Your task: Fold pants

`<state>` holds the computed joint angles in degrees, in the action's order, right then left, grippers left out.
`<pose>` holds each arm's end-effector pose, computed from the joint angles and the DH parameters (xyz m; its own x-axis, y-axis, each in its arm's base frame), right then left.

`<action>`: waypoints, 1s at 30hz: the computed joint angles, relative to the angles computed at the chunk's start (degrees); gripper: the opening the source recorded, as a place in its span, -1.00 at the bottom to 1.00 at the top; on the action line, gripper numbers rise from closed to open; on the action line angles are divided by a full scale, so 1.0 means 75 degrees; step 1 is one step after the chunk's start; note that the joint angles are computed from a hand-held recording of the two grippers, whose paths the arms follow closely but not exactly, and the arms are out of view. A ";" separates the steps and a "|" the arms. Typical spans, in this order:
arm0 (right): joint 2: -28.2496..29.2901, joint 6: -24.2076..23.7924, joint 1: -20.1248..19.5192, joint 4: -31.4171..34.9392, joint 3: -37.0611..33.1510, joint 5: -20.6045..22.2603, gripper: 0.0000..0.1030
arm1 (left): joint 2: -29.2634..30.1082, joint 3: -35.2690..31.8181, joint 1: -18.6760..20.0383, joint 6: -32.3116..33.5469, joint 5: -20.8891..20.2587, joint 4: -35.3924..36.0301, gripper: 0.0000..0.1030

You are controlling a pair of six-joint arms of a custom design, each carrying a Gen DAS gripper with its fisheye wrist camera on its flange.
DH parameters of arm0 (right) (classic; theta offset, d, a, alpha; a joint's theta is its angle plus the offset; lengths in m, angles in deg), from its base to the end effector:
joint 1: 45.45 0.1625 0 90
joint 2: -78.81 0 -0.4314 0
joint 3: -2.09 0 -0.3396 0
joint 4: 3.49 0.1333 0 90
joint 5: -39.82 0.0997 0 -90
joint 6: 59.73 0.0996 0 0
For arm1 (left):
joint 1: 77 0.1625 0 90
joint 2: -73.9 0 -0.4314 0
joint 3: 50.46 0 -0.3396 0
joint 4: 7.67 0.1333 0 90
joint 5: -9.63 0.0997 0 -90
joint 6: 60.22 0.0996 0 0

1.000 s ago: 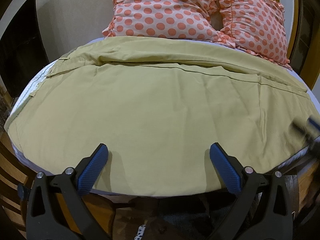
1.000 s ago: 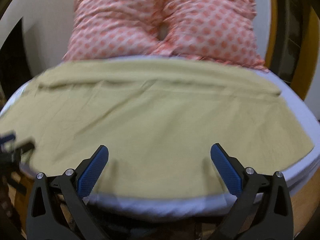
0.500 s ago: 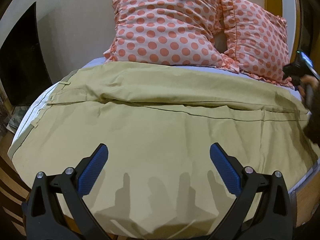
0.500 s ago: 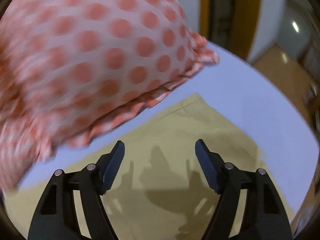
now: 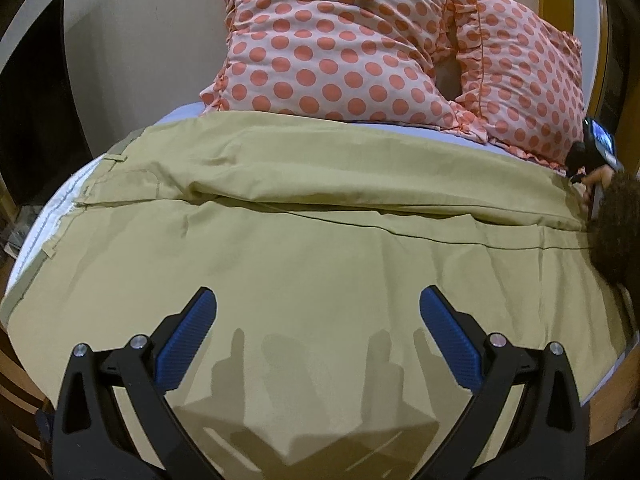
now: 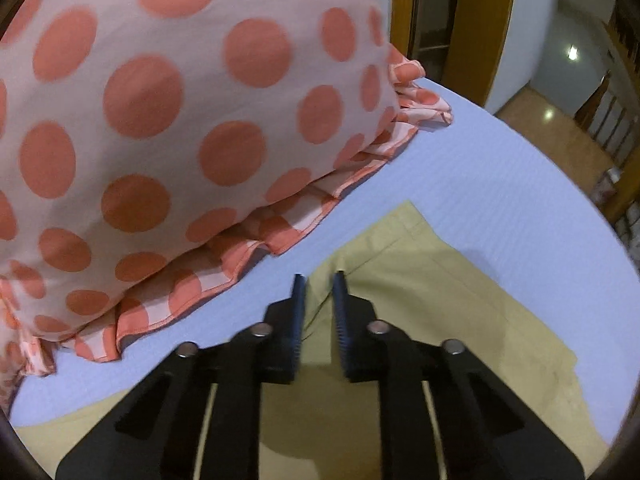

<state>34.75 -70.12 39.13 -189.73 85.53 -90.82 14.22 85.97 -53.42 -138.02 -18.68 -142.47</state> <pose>0.0029 -0.6937 0.2892 -0.7017 0.5064 0.5012 -0.0762 0.6462 -0.7594 -0.2372 -0.3446 0.1115 -0.7100 -0.2005 -0.6751 0.3963 0.6787 -0.6183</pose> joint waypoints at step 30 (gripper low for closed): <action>-0.5039 0.0917 -0.4132 -0.1937 0.7617 0.8462 -0.97 | -0.0987 0.0872 0.0846 0.4113 -0.0495 -0.6749 0.96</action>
<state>-3.05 -63.24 8.14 -204.26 142.66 -27.35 6.82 92.51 -47.08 -107.17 -22.39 -193.09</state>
